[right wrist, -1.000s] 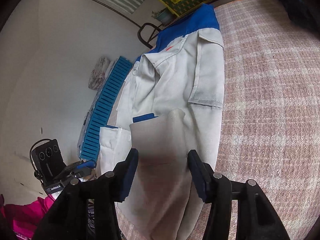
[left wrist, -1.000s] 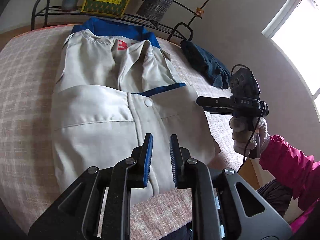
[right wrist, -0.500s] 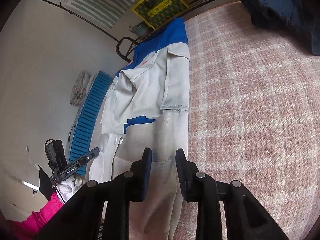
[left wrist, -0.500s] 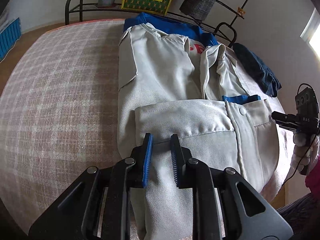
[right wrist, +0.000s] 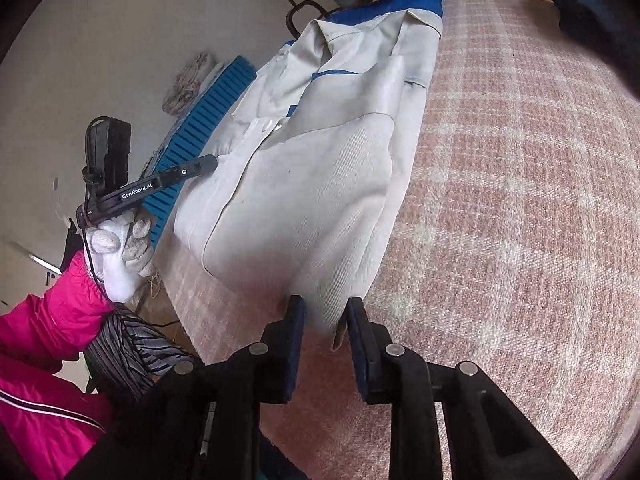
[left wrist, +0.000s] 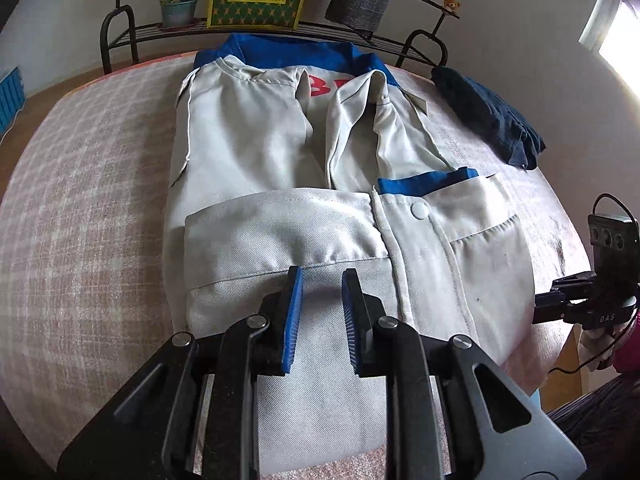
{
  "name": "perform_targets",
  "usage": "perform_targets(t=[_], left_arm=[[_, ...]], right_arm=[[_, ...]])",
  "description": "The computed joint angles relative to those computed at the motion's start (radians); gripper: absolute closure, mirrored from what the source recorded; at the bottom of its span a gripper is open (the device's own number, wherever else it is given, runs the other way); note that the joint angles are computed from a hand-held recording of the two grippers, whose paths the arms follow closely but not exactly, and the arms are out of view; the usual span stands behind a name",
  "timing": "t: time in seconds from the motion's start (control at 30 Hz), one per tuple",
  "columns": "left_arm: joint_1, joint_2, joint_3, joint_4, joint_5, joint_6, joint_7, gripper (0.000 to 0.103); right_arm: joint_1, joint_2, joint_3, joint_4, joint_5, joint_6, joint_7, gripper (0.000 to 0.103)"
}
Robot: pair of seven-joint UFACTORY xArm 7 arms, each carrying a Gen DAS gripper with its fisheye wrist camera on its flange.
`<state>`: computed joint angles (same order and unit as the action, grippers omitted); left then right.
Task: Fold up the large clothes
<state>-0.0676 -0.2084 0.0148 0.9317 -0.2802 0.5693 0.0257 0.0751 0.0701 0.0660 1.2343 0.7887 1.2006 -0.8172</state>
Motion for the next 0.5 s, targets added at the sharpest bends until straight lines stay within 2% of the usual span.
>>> perform_targets(t=[0.1,0.2,0.23,0.3,0.4,0.5], left_arm=[[0.007,0.025,0.003,-0.005,0.013,-0.011,0.010,0.085],[0.006,0.024,0.004,-0.025,0.007,-0.043,0.040,0.086],[0.005,0.023,0.003,-0.032,0.005,-0.053,0.046,0.087],[0.007,0.021,-0.003,-0.038,0.014,-0.065,0.037,0.087],[0.005,0.012,0.005,-0.028,0.000,-0.045,0.044,0.087],[0.012,-0.035,0.012,-0.047,-0.006,-0.048,0.036,0.087]], right_arm=[[0.018,-0.074,0.006,-0.042,-0.033,-0.064,0.014,0.102],[0.013,-0.120,-0.027,-0.071,-0.020,-0.035,-0.030,0.103],[0.010,-0.111,-0.033,-0.080,-0.033,-0.025,-0.002,0.103],[0.000,-0.104,-0.008,-0.116,-0.092,-0.080,0.053,0.103],[0.002,-0.070,-0.042,-0.065,-0.032,0.012,0.056,0.103],[-0.001,-0.116,-0.042,-0.049,-0.029,-0.027,0.021,0.096]])
